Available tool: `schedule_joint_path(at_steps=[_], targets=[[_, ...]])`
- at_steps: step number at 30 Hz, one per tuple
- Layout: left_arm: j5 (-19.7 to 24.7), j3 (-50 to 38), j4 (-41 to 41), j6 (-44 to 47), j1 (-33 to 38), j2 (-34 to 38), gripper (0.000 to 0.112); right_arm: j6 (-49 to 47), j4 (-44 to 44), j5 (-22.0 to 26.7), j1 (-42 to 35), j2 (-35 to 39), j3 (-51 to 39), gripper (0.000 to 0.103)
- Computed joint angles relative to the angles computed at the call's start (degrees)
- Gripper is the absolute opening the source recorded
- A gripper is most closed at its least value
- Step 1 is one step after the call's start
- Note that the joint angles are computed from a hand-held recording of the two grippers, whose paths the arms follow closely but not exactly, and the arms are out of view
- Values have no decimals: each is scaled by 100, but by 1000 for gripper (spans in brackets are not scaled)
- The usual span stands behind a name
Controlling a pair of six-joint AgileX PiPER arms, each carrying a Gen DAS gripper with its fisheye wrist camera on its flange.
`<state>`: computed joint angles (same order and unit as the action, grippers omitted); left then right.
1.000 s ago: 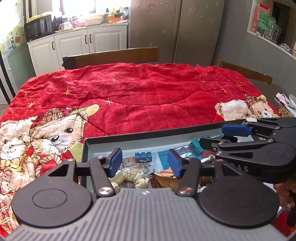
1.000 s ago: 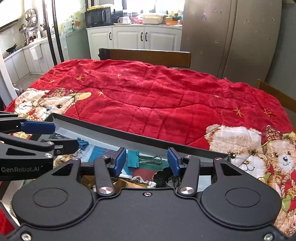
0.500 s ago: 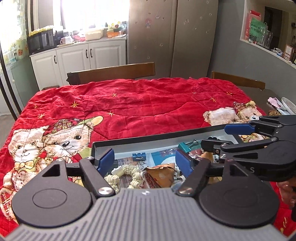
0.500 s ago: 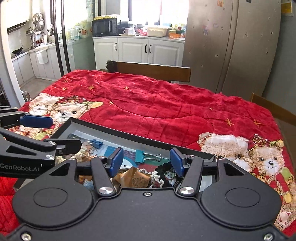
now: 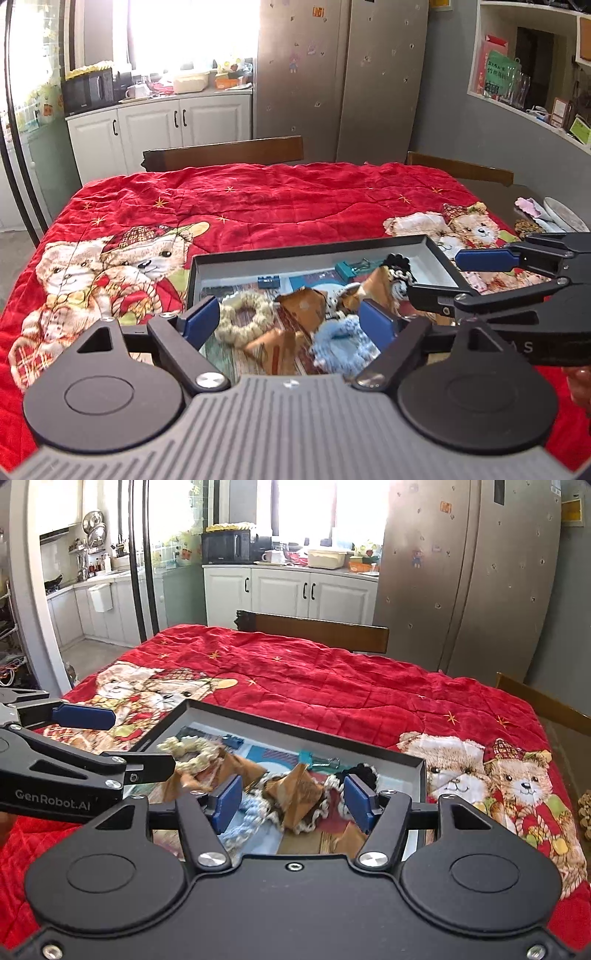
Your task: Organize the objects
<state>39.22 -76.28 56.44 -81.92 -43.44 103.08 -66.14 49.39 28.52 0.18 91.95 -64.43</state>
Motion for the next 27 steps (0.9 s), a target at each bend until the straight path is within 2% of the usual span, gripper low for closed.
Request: schedule_joint_path(at_steps=[13, 23, 27], targets=[[654, 1286, 906, -1727, -989, -837, 100, -1222, 1327, 283, -589, -1194, 1426, 75], [1479, 1805, 1419, -2654, -1911, -1046, 103, -1236, 1259, 476, -1050, -2103, 2363, 88], [1684, 1975, 1423, -2932, -2253, -1040, 103, -1262, 1199, 615, -1290, -2457, 2697, 94]])
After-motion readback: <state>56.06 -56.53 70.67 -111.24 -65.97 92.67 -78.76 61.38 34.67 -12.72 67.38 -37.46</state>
